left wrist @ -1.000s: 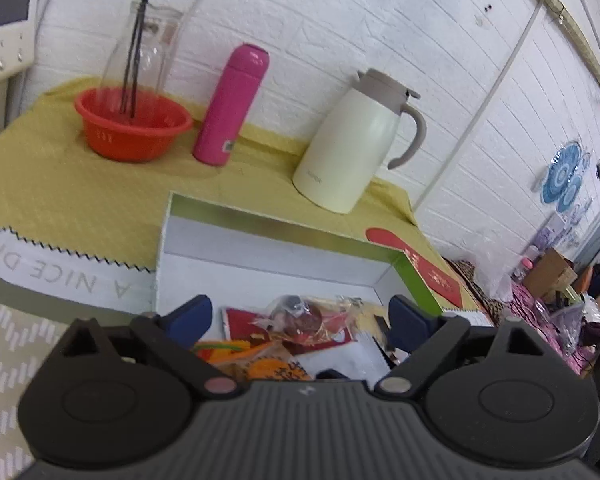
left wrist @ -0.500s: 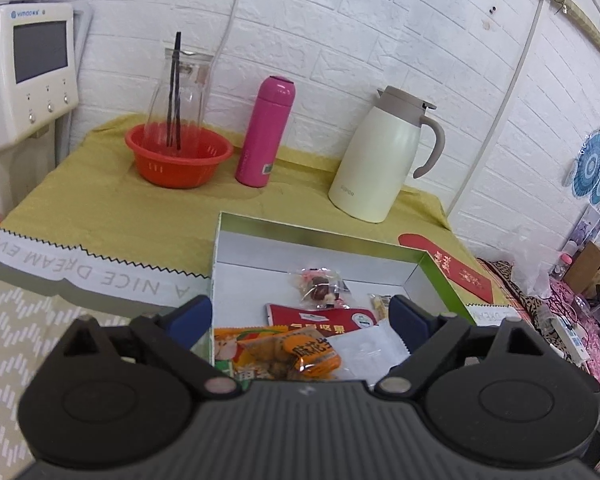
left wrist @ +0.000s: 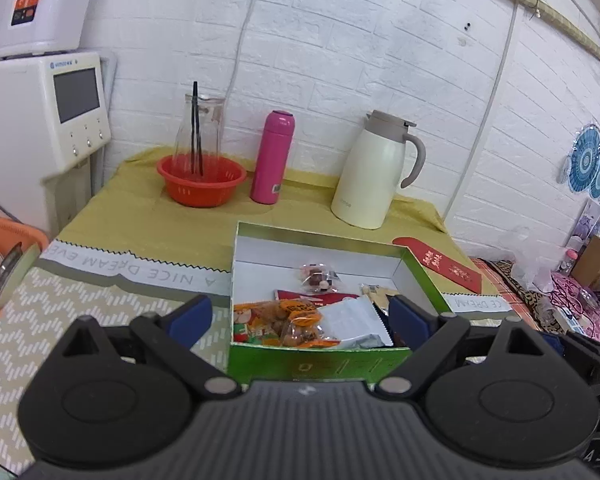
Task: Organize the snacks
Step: 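Lift both tools out of the green box, then move both tools down to the red candy packets on the cloth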
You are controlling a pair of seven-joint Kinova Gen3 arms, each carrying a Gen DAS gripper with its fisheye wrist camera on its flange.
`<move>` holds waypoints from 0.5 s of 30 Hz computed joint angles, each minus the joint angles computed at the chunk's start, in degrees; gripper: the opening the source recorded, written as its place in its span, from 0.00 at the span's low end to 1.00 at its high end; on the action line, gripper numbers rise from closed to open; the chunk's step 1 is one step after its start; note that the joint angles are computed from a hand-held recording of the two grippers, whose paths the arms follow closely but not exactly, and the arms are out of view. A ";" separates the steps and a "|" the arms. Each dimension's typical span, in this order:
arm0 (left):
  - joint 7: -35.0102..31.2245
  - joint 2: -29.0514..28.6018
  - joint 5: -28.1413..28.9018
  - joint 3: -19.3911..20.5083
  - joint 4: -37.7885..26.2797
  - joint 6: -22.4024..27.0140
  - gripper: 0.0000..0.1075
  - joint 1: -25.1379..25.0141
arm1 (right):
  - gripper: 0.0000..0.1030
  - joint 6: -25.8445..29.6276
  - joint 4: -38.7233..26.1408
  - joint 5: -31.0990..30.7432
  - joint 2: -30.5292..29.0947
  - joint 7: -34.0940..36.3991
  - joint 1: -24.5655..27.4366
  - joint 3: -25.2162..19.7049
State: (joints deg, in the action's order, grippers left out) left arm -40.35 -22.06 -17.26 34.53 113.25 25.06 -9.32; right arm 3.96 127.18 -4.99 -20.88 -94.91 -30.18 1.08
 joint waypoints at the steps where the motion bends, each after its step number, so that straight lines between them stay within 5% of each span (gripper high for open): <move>1: -0.08 -1.30 0.71 -1.02 0.69 0.25 0.84 1.07 | 1.00 1.18 0.06 0.10 -1.25 -0.10 0.66 -0.95; 5: -1.63 -5.69 4.70 -5.44 4.34 -0.40 0.84 5.21 | 1.00 3.34 1.37 0.91 -5.54 0.10 3.64 -5.22; 15: -4.69 -13.35 15.21 -11.27 16.37 -1.36 0.84 9.02 | 1.00 1.98 6.55 1.49 -4.58 3.26 -2.89 -2.38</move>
State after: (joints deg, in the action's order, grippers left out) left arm -45.04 -35.41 -2.05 23.26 129.62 23.70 -0.29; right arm 5.94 133.73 -3.49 -25.46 -91.65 -33.06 -1.29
